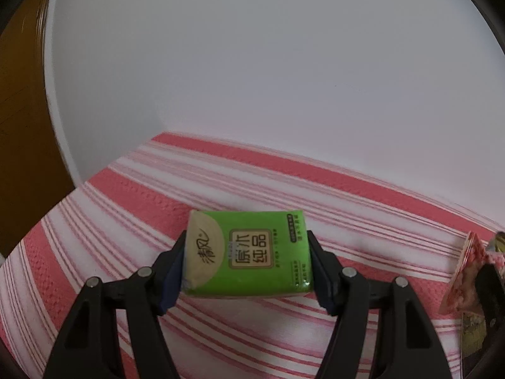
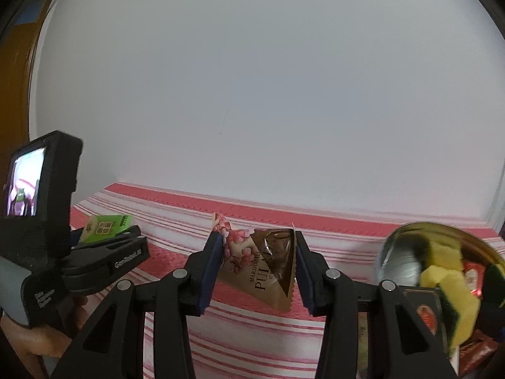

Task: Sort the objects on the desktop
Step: 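Carry the green tissue pack and triangular packet over the silver tin with both grippers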

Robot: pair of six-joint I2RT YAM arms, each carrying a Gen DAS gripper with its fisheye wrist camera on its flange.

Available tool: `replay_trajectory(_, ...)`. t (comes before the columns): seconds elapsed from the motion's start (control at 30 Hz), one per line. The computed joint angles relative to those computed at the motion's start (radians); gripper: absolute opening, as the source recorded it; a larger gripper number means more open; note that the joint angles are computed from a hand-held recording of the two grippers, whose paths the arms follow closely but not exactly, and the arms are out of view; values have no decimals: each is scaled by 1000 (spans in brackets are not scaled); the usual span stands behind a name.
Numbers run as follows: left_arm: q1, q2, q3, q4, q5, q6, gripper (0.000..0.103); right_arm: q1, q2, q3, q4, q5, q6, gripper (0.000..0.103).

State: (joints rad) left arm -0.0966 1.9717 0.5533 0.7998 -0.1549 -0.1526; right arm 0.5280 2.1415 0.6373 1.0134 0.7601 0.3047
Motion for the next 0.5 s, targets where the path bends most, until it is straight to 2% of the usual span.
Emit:
replay_trajectory(0.3, -43, -26, -103, 154, 7, 11, 68, 85, -40, -124, 89, 140, 7, 47)
replay_trajectory(0.5, -43, -53, -187, 238, 36, 1, 68, 116, -62, -170, 100, 195, 42, 47)
